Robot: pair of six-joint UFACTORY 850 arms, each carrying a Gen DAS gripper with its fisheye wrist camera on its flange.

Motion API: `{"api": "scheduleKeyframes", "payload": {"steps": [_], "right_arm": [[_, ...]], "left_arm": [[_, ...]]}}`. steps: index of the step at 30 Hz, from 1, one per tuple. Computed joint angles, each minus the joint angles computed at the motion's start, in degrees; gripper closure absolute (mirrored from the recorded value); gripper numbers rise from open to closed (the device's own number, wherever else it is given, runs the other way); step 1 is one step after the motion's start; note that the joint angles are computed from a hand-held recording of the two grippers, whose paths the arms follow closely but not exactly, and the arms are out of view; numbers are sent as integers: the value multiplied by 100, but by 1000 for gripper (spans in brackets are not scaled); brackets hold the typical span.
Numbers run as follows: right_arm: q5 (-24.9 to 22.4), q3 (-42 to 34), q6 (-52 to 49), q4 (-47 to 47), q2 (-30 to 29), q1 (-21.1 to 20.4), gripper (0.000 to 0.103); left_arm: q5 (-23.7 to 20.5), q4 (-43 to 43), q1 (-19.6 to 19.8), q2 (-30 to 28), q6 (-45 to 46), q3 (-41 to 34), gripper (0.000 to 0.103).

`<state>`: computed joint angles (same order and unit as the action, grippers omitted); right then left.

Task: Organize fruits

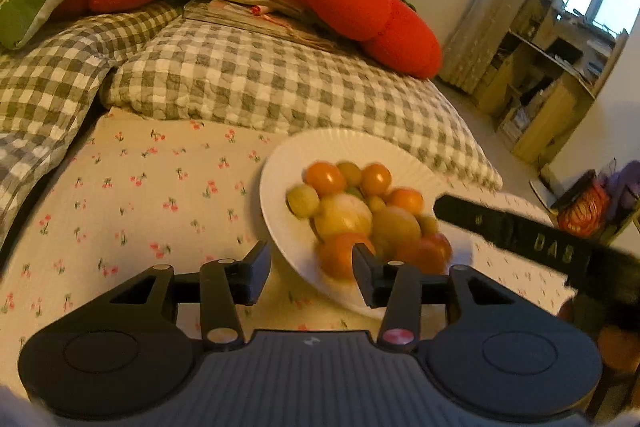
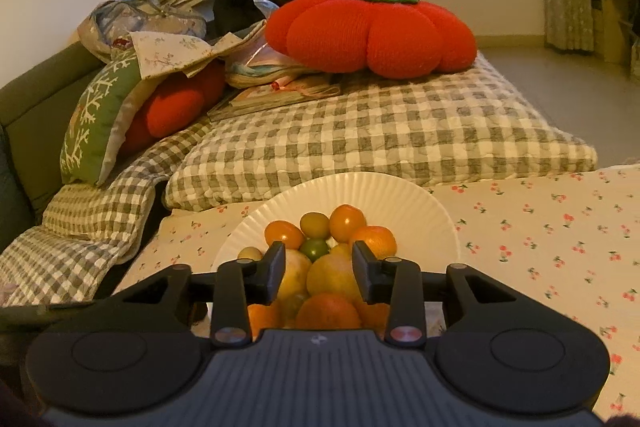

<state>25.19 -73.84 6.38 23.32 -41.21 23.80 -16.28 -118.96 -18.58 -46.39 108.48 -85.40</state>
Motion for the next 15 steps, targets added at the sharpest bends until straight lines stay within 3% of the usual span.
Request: {"api": "scheduleKeyframes", "payload": {"steps": [5, 15], "right_arm": [[61, 354, 141, 150, 287, 100, 63], [407, 892, -707, 1116, 683, 504, 56]], "left_arm": [[-154, -919, -2, 403, 1049, 588, 58], [-315, -1830, 31, 1022, 2057, 1439, 55]]}}
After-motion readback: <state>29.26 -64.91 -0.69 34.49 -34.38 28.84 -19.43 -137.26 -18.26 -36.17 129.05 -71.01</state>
